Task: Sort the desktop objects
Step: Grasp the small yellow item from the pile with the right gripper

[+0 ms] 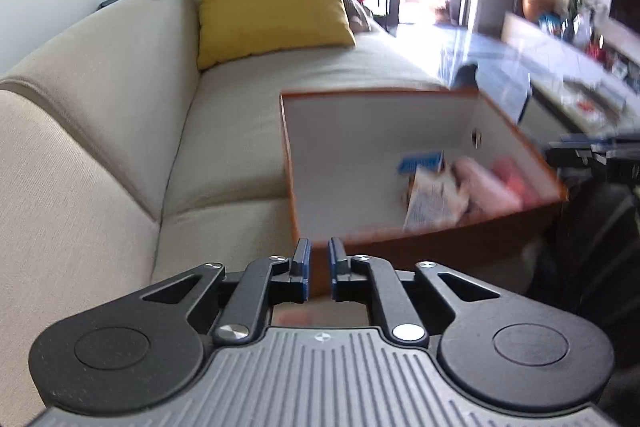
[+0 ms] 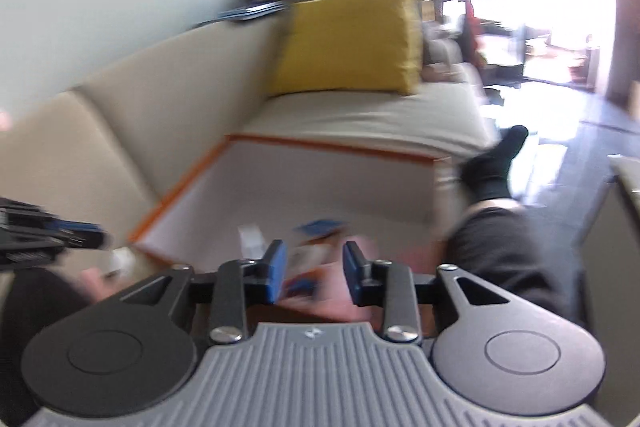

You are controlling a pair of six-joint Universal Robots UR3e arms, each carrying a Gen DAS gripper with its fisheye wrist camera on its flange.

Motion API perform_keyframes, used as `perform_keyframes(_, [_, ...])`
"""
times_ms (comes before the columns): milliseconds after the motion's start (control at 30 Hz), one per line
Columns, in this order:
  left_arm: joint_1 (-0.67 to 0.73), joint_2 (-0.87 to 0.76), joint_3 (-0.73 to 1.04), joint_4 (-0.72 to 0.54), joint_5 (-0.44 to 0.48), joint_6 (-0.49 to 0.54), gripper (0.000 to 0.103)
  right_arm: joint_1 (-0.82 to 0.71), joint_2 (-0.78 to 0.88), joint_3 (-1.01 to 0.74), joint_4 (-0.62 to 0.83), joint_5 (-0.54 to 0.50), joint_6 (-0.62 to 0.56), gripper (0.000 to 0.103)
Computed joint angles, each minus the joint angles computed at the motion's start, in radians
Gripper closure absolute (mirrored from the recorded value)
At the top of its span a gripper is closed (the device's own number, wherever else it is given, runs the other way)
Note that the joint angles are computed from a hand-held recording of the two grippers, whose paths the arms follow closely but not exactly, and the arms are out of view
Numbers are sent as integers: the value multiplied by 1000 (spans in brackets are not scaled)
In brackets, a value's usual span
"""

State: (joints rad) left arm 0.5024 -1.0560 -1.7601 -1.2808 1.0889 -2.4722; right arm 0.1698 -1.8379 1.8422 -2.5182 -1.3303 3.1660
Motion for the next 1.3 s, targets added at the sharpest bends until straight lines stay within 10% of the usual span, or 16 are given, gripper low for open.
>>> perform_keyframes(300, [93,149,-128,-126,72,153,84,189,260,-141,113,83,-22,62])
perform_keyframes(500, [101,159,-174,-104,70,135,82,287,403,-279,266,-65,-88,62])
perform_keyframes(933, [91,192,-227,-115,41,125,81,192,245,-159,487,-84,-558,60])
perform_keyframes(1300, [84,197,-231,-113,47,109,81,202,305,-193,455,-112,-639,69])
